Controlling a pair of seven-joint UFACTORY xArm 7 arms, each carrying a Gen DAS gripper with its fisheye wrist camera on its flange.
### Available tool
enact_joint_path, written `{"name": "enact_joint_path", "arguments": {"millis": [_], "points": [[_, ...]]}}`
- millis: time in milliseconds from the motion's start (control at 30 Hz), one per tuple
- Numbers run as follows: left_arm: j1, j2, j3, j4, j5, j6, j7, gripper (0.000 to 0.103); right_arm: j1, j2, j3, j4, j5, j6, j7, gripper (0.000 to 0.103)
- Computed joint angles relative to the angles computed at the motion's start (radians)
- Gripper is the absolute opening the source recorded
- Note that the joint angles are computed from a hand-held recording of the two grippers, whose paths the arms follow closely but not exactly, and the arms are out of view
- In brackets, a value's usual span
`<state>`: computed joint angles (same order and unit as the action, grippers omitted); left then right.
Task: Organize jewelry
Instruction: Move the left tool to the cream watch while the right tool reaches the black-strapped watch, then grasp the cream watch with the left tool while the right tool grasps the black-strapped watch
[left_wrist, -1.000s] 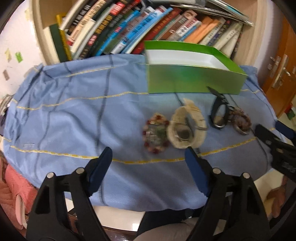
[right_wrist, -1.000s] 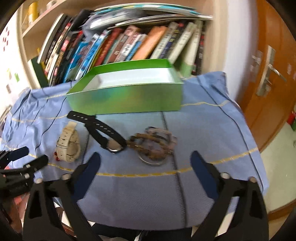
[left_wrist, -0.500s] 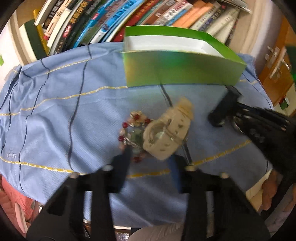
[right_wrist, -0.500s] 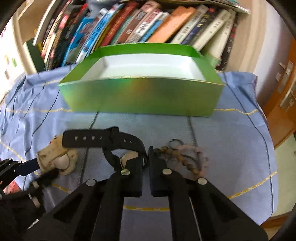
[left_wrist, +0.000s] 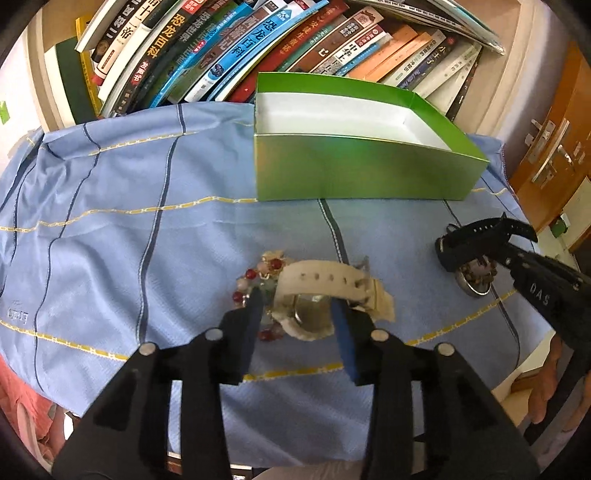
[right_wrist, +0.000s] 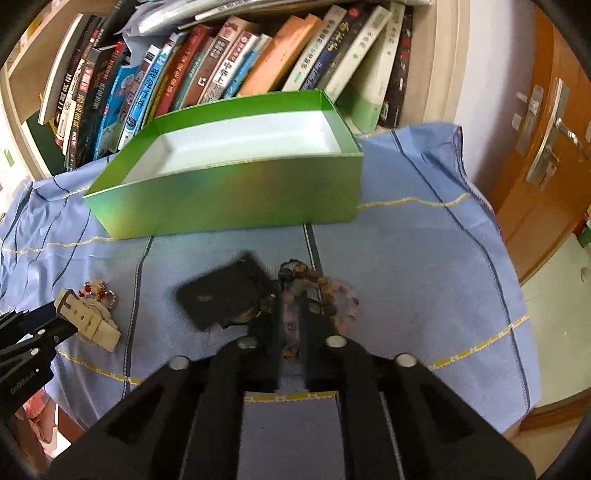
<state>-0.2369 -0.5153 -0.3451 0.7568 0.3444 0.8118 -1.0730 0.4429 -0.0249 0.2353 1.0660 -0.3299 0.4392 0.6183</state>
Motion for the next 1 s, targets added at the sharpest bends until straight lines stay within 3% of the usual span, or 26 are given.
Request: {"name": "enact_joint_path", "arguments": {"millis": [167,200,267,300,367,633,733,800,1000], "points": [[0.010,0.040,-0.003,0.022,0.023,0.004,-0.008,0.038,0.002,0.006,-0.003,-0.005,0.049,-0.007,-0.038,0.014],[0.009,0.043,-0.002,0.023,0.026,0.004,-0.009,0.038,0.002,0.001,-0.005,-0.012,0.075,-0.013,-0.060,0.020],[0.009,0.048,-0.002,0.027,0.034,0.008,-0.016,0.038,0.002,-0.011,-0.006,-0.026,0.109,-0.033,-0.088,0.044],[0.008,0.051,-0.002,0.028,0.037,0.012,-0.018,0.038,0.004,-0.020,-0.006,-0.039,0.132,-0.055,-0.110,0.060],[0.004,0.050,0.002,0.026,0.038,0.014,-0.018,0.038,0.010,-0.036,-0.001,-0.059,0.166,-0.089,-0.157,0.067],[-0.005,0.021,0.017,0.012,0.030,0.029,-0.008,0.039,0.043,0.000,0.019,-0.023,0.228,-0.075,-0.289,0.068],[0.006,-0.006,0.008,0.006,0.042,0.041,-0.009,0.053,0.054,0.005,0.017,-0.015,0.312,-0.085,-0.372,0.068],[0.007,-0.010,0.010,0.003,0.036,0.036,-0.006,0.054,0.060,0.026,0.018,0.005,0.382,-0.074,-0.420,0.068],[0.008,0.017,0.012,0.006,0.023,0.016,0.014,0.052,0.068,0.049,0.019,0.025,0.334,-0.063,-0.378,0.068]]}}
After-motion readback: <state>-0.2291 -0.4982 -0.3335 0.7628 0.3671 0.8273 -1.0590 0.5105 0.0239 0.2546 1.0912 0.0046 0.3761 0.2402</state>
